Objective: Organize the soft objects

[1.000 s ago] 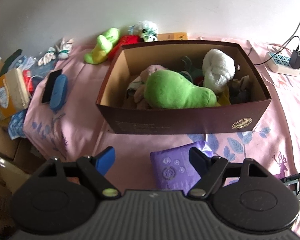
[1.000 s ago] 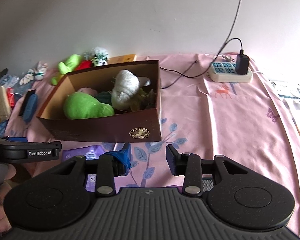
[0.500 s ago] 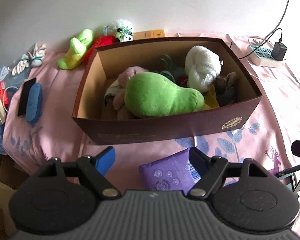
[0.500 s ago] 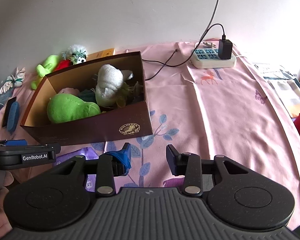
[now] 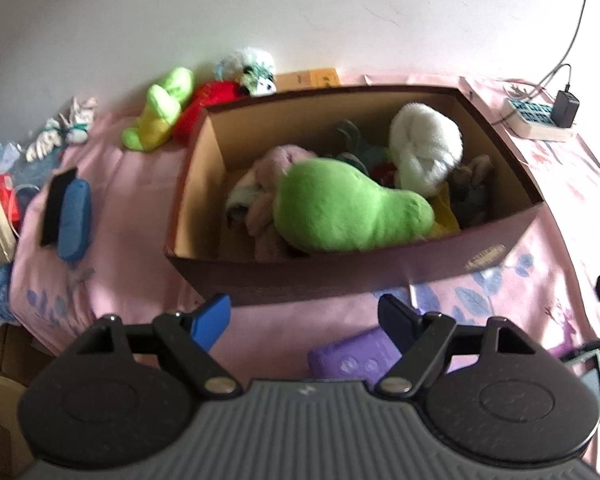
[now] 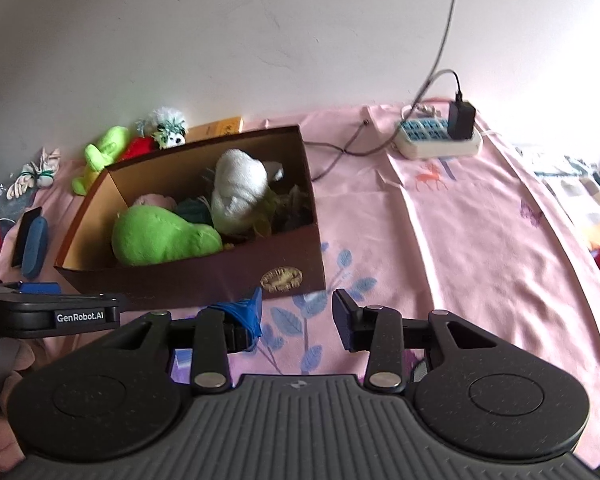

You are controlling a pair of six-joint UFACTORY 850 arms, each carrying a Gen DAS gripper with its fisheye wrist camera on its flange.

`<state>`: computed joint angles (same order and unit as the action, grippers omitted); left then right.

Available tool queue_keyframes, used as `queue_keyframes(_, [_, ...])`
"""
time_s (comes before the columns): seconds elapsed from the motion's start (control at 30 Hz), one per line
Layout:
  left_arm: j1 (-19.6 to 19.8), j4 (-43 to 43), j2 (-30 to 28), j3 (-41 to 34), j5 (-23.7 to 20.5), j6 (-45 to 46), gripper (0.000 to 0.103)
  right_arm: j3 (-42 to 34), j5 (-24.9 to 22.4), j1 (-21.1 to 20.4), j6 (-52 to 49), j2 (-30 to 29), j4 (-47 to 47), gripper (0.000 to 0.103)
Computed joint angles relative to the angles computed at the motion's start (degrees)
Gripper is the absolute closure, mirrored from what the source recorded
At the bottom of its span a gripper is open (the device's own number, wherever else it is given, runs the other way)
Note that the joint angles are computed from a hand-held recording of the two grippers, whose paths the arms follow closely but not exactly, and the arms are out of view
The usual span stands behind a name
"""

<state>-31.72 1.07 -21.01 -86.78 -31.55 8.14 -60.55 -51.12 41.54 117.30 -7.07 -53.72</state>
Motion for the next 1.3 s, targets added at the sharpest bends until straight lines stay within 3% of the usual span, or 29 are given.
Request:
queue_keyframes(0.33, [0.33,18.44,-0.30,-5.03,6.37,-13.31,0.023,-2.39,-0.56,-2.04,-2.00,-0.42,-7.31,0.081])
queue_keyframes(0.57, [0.51,41.99,-0.36,-6.03,9.31,-31.24,0.023,-2.91,1.39,-3.13,-2.60,-0.87,-7.46,0.081])
queue_keyframes(0.7, [1.54,32.79,-1.29,-8.02,8.48,-24.88,0.023,-3.13,1.85,-3.15,-2.61,-1.29,-6.81,0.081])
queue_keyframes(0.87, [2.73,12.38,-1.58,-8.46,5.28,-10.40,0.023,-3.22,1.05,-2.73,-2.79,-1.55,-6.00,0.081])
queue_keyframes(1.1, [2.70,2.58,-1.07,-7.20,1.84,-4.35,0.023,-2.21,1.54,-1.80,-2.00,-0.82,-6.01,0.081])
queue_keyframes(1.3, [2.44,0.59,-0.98,-6.02,1.61,-3.01,0.023,-1.18,1.93,-1.36,2.06,-0.73,-8.55,0.081])
